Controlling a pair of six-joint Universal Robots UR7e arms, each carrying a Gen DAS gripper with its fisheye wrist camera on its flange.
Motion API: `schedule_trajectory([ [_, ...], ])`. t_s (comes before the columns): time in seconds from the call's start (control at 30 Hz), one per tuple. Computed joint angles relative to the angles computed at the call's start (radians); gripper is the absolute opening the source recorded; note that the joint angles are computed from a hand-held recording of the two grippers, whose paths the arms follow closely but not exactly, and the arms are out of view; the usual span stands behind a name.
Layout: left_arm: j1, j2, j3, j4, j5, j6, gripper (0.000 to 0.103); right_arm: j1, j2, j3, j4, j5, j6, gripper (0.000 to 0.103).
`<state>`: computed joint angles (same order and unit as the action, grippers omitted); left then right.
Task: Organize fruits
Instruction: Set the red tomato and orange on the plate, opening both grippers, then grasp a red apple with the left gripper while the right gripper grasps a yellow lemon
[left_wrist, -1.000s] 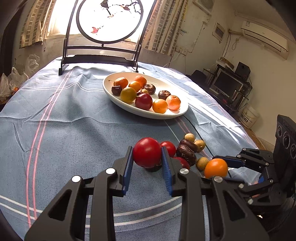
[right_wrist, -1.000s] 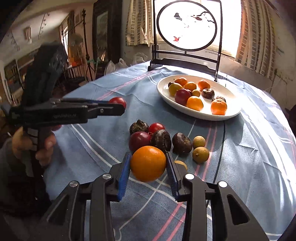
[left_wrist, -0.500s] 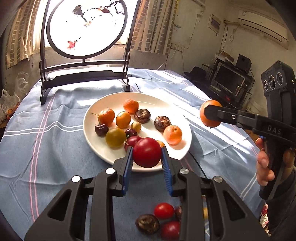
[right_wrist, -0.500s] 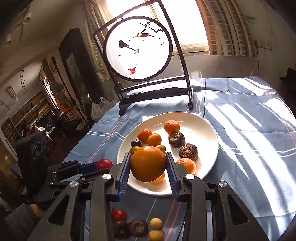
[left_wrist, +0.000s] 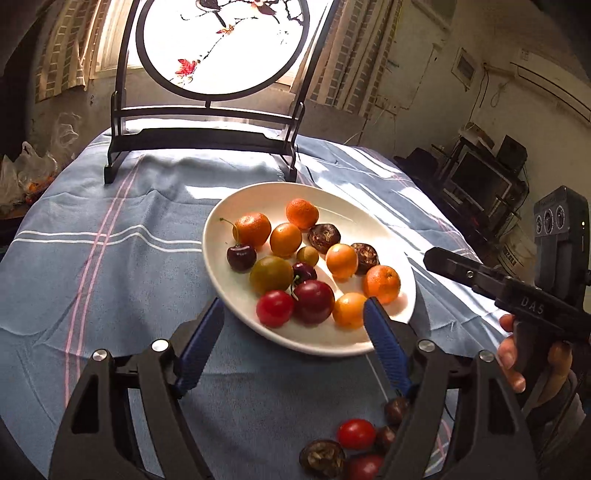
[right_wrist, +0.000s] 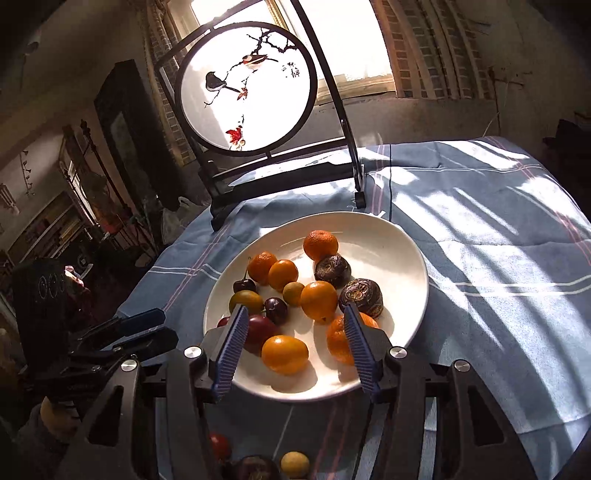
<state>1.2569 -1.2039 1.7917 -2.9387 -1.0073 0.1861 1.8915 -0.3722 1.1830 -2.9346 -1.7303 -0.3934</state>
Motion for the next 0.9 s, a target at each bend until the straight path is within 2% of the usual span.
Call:
schedule_trajectory([
  [0.13,-0.036,-0.089,0.154,0.017,0.066,0.043,0.075,-0.008,-0.111,0.253,-0.149,-0.025,-0.015,0.062],
  [0.27,-0.059,-0.16,0.277,0.029,0.059,0.046,0.075,-0.024,-0.174,0.439,-0.277,-0.018,-0.045,0.062],
  [0.33,-0.084,-0.171,0.331,0.007,0.08,0.059,0.075,-0.035,-0.19,0.497,-0.329,-0.004,-0.053,0.062],
  [0.37,-0.1,-0.167,0.352,-0.005,0.103,0.064,0.075,-0.041,-0.195,0.516,-0.349,0.005,-0.054,0.062],
  [0.47,-0.127,-0.139,0.38,-0.022,0.139,0.062,0.065,-0.052,-0.202,0.536,-0.384,0.03,-0.05,0.062],
  [0.5,-0.129,-0.124,0.376,-0.02,0.149,0.054,0.06,-0.055,-0.204,0.536,-0.377,0.041,-0.049,0.062],
  [0.57,-0.128,-0.096,0.361,-0.012,0.158,0.038,0.058,-0.059,-0.203,0.525,-0.348,0.044,-0.032,0.062],
  [0.63,-0.122,-0.069,0.332,0.014,0.157,0.022,0.043,-0.067,-0.207,0.53,-0.346,0.062,-0.019,0.062],
  [0.73,-0.113,-0.04,0.296,0.042,0.161,0.004,0.037,-0.069,-0.21,0.543,-0.366,0.07,-0.028,0.062],
  [0.9,-0.12,-0.043,0.316,-0.018,0.171,0.014,0.037,-0.046,-0.203,0.545,-0.338,0.048,-0.126,0.062],
])
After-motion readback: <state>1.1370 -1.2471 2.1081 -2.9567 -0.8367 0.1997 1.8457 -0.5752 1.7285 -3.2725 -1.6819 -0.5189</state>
